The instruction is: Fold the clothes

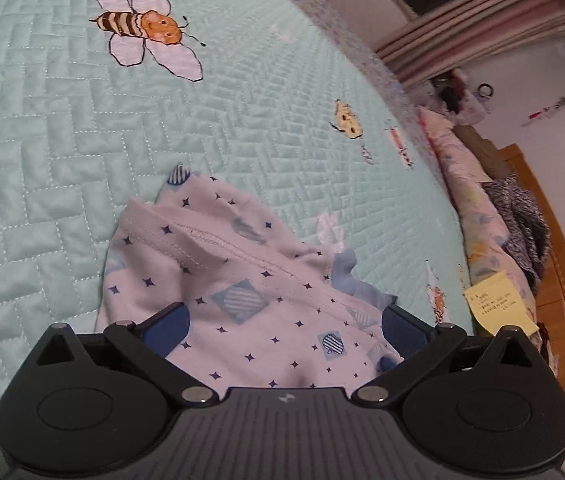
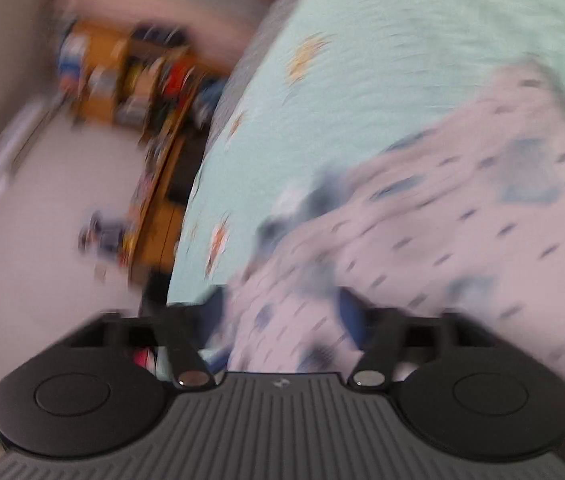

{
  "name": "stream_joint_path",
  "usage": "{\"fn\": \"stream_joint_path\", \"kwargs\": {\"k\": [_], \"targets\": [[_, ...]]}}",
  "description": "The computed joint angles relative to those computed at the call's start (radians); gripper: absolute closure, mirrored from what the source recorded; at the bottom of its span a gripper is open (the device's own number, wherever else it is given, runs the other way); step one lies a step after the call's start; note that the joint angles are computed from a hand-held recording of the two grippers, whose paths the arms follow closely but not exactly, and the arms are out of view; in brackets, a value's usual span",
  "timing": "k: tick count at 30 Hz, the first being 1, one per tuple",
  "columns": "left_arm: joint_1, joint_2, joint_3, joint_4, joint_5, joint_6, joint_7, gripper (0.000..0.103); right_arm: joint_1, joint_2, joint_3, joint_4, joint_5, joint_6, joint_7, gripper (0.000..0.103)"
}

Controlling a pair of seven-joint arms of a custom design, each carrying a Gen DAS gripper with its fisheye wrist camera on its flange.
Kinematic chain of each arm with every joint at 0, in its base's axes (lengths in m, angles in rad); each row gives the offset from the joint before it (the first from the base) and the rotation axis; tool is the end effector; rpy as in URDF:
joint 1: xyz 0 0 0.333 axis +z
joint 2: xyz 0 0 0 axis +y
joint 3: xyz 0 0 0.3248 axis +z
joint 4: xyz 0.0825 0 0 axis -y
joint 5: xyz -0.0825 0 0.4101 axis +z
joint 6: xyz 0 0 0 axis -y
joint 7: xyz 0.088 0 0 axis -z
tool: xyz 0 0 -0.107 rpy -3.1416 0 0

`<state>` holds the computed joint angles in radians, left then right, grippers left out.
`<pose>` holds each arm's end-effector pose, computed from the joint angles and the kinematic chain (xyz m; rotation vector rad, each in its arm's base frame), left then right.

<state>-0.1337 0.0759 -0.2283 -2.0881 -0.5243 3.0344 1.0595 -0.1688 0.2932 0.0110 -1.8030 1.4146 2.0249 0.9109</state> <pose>0.5995 -0.1832 0.4802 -2.5341 1.2498 -1.3459 0.6740 -0.0503 0.4150 -1.1898 1.5544 0.5667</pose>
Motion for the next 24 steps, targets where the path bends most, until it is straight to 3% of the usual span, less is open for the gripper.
{"fn": "stream_joint_path", "kwargs": {"k": [1,2,5,8,11,14,17,21,24], "targets": [[-0.005,-0.001,0.01,0.006,0.035,-0.018,-0.031,0.001,-0.003,-0.002,0.002,-0.008,0.048,0.026,0.017,0.057],[-0.008,-0.001,0.015,0.008,0.065,-0.028,-0.047,0.001,-0.005,-0.01,0.003,-0.018,0.082,0.044,0.017,0.048],[-0.024,-0.006,0.038,0.011,0.188,-0.06,-0.138,0.001,-0.001,-0.083,-0.01,-0.076,0.085,0.055,-0.078,0.031],[-0.061,-0.028,0.07,0.029,0.501,-0.139,-0.387,0.001,0.008,-0.179,-0.043,-0.167,0.06,0.04,-0.148,0.031],[-0.075,-0.033,0.046,0.065,0.648,-0.222,-0.391,0.001,0.033,-0.257,-0.074,-0.235,0.016,0.058,-0.162,0.031],[-0.083,-0.006,0.018,0.105,0.614,-0.3,-0.282,0.001,0.048,-0.309,-0.106,-0.294,-0.022,0.051,-0.176,0.025],[-0.078,0.04,0.008,0.131,0.527,-0.349,-0.188,0.001,0.062,-0.274,-0.12,-0.303,0.033,-0.01,-0.048,0.013],[-0.089,0.034,0.014,0.133,0.54,-0.372,-0.171,0.001,0.041,-0.258,-0.132,-0.348,0.149,-0.066,-0.006,0.013],[-0.092,0.027,0.02,0.122,0.542,-0.36,-0.2,0.001,0.04,-0.254,-0.128,-0.363,0.217,-0.045,0.034,0.013]]}}
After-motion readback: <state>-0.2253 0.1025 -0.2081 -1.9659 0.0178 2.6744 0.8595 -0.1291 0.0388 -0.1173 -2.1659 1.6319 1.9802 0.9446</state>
